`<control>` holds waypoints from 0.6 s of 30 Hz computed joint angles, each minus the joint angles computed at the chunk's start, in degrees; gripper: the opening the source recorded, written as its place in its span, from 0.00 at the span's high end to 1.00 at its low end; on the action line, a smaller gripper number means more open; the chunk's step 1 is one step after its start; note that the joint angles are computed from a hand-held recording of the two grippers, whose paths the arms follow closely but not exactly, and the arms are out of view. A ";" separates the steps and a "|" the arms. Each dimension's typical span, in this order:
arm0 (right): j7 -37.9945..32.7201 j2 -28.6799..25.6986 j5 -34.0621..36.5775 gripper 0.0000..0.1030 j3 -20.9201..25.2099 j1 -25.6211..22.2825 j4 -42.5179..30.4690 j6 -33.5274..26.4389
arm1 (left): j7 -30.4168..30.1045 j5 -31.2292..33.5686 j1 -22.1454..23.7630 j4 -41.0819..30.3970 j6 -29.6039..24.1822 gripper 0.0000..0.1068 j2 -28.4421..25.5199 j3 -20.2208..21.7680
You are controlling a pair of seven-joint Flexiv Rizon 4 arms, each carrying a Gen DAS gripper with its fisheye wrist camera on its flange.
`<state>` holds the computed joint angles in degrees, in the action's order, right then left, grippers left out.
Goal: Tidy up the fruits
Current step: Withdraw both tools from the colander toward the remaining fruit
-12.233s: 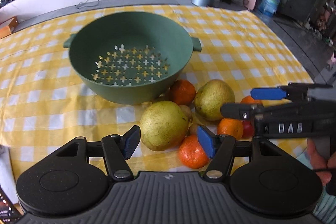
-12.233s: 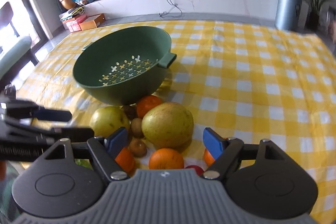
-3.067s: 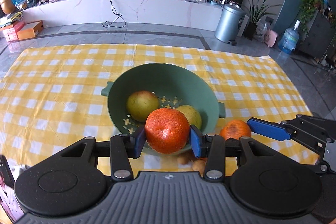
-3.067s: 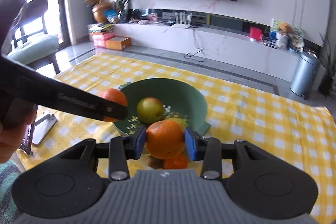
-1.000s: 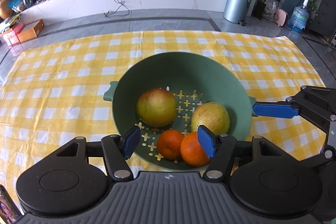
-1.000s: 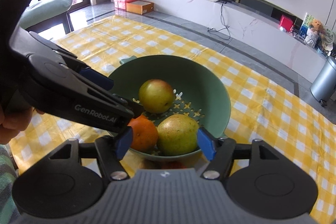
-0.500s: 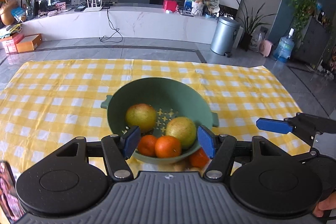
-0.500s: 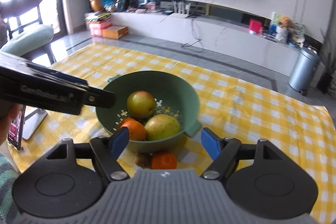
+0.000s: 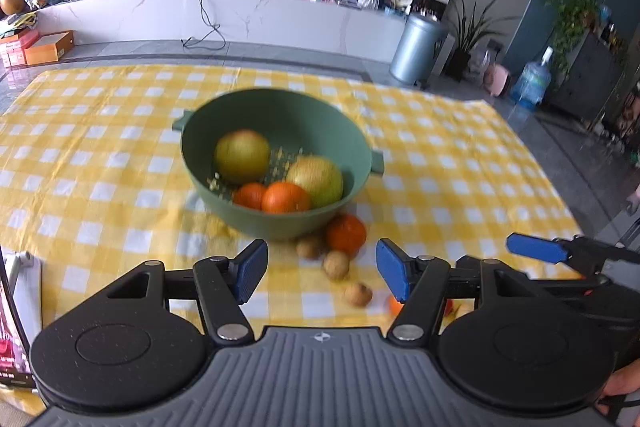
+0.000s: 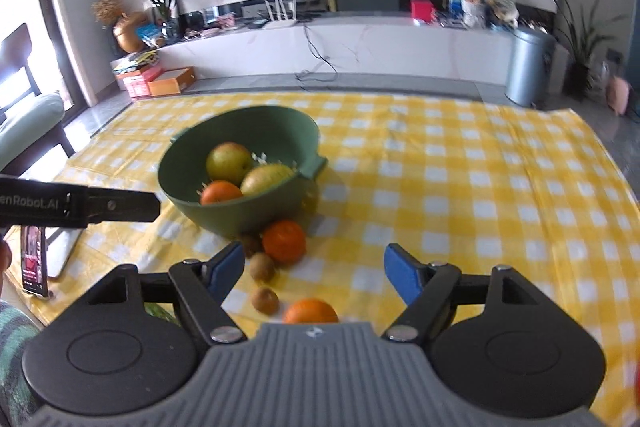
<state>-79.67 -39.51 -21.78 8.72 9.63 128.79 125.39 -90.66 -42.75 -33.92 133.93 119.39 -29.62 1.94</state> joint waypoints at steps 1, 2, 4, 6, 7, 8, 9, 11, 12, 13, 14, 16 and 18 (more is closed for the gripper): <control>0.06 -0.10 0.11 0.28 -0.01 -0.07 0.22 -0.05 | 0.91 -1.65 -1.46 -0.36 -0.31 0.31 -0.56 0.75; 0.08 -0.28 -0.03 0.28 0.03 -0.33 0.40 -0.06 | 1.51 -2.91 -2.45 -0.51 -0.66 0.31 -0.91 1.08; -0.15 -0.54 0.08 0.28 -0.13 -0.27 0.70 -0.15 | 1.20 -2.79 -2.03 -0.60 -1.52 0.31 -1.31 0.41; -0.64 -0.72 0.43 0.28 -0.56 0.20 0.77 -0.62 | 0.54 -2.27 -1.86 -0.59 -2.18 0.32 -1.70 0.13; -1.05 -0.75 0.95 0.28 -0.96 0.80 0.80 -0.98 | 0.55 -2.39 -2.19 -0.74 -2.66 0.34 -1.93 0.38; -1.51 -0.79 1.56 0.28 -1.39 1.39 0.83 -1.36 | 0.60 -2.43 -2.53 -0.88 -3.11 0.34 -2.18 0.67; -1.91 -0.89 2.27 0.28 -1.79 2.03 0.77 -1.76 | 0.70 -2.46 -2.90 -1.10 -3.57 0.35 -2.45 1.01; -2.37 -1.20 3.19 0.28 -2.01 2.53 0.65 -2.40 | 0.66 -2.20 -3.27 -1.53 -4.39 0.36 -2.89 1.57; -2.35 -1.44 3.12 0.29 -1.76 2.24 0.44 -2.79 | 0.50 -2.02 -3.40 -1.71 -4.75 0.37 -3.11 1.81; -2.31 -1.67 3.02 0.29 -1.51 1.96 0.28 -3.13 | 0.28 -1.79 -3.46 -1.87 -5.11 0.38 -3.31 2.03; -2.30 -1.93 2.86 0.29 -1.32 1.70 0.04 -3.47 | -0.01 -1.46 -3.42 -2.08 -5.48 0.39 -3.54 2.18; -2.25 -2.33 2.66 0.29 -1.05 1.39 -0.36 -4.23 | -0.65 -0.87 -3.42 -2.50 -6.25 0.41 -3.99 2.65; -1.96 -2.49 2.01 0.35 -0.39 0.62 -0.66 -4.97 | -1.47 0.21 -3.07 -2.95 -6.73 0.42 -4.48 2.89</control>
<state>-81.63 -42.00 -19.78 8.33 10.25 128.13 120.43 -92.13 -42.54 -36.99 130.99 112.66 -34.10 4.82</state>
